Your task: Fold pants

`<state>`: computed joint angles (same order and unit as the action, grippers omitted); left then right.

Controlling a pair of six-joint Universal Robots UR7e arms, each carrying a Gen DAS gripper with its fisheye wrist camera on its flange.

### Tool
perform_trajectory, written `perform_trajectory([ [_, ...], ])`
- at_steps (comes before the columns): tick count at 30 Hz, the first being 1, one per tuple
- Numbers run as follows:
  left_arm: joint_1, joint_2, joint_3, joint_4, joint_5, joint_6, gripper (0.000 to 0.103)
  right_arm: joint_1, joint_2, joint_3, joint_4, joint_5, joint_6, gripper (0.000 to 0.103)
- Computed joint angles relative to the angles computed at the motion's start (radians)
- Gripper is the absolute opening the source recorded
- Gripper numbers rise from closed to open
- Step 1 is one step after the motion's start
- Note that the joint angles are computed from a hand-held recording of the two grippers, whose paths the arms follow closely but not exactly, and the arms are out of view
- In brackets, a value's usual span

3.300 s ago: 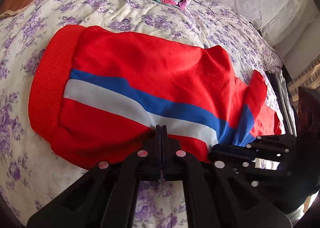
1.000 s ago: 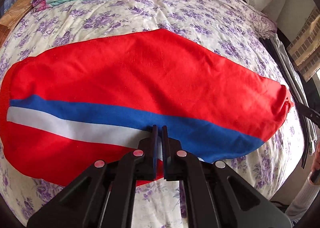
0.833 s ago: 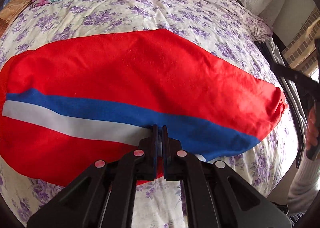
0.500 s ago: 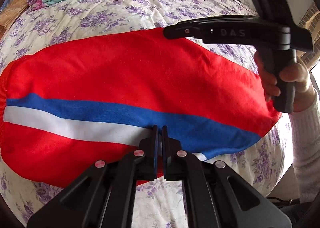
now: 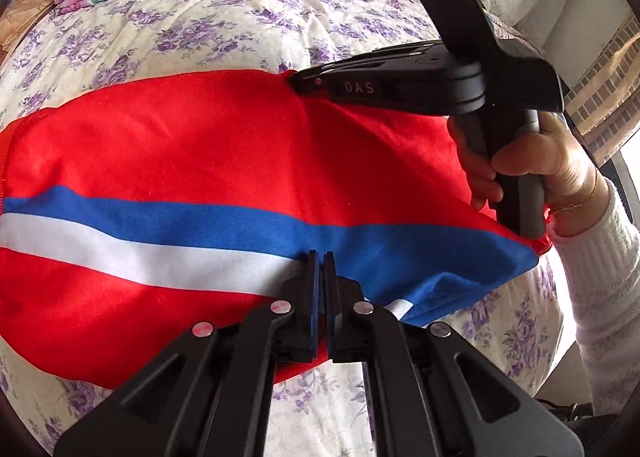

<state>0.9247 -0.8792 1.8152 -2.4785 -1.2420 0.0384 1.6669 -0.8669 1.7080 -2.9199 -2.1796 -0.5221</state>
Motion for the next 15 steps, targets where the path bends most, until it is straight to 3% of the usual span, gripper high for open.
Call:
perform_trajectory([
  [1, -0.003, -0.002, -0.001, 0.009, 0.003, -0.006, 0.002, 0.000, -0.014, 0.001, 0.029, 0.006, 0.027, 0.007],
  [3, -0.012, -0.009, -0.008, 0.042, 0.016, -0.015, 0.002, 0.007, -0.061, 0.016, 0.085, 0.003, 0.117, 0.019],
  [6, -0.037, -0.024, -0.024, 0.068, 0.036, -0.013, 0.002, 0.033, -0.183, 0.132, -0.002, 0.046, 0.155, 0.033],
  [8, -0.052, -0.029, -0.039, 0.054, 0.014, 0.008, 0.002, 0.059, -0.273, 0.244, -0.089, 0.045, 0.162, 0.050],
  [9, -0.057, -0.023, -0.054, 0.053, 0.001, 0.018, 0.005, 0.071, -0.314, 0.300, -0.119, 0.033, 0.180, 0.050],
  [11, -0.065, 0.021, -0.110, 0.079, -0.001, 0.006, 0.013, 0.089, -0.381, 0.411, -0.168, -0.005, 0.240, 0.047],
  [12, -0.067, 0.055, -0.148, 0.105, -0.001, 0.000, 0.017, 0.092, -0.406, 0.461, -0.191, -0.013, 0.266, 0.039],
  [13, -0.067, 0.098, -0.194, 0.134, -0.009, -0.003, 0.017, 0.090, -0.428, 0.508, -0.204, -0.009, 0.289, 0.014],
  [14, -0.066, 0.137, -0.237, 0.170, -0.019, -0.003, 0.017, 0.086, -0.443, 0.549, -0.219, -0.009, 0.314, 0.007],
  [15, -0.064, 0.179, -0.284, 0.209, -0.023, -0.007, 0.017, 0.081, -0.449, 0.586, -0.260, -0.006, 0.330, 0.008],
])
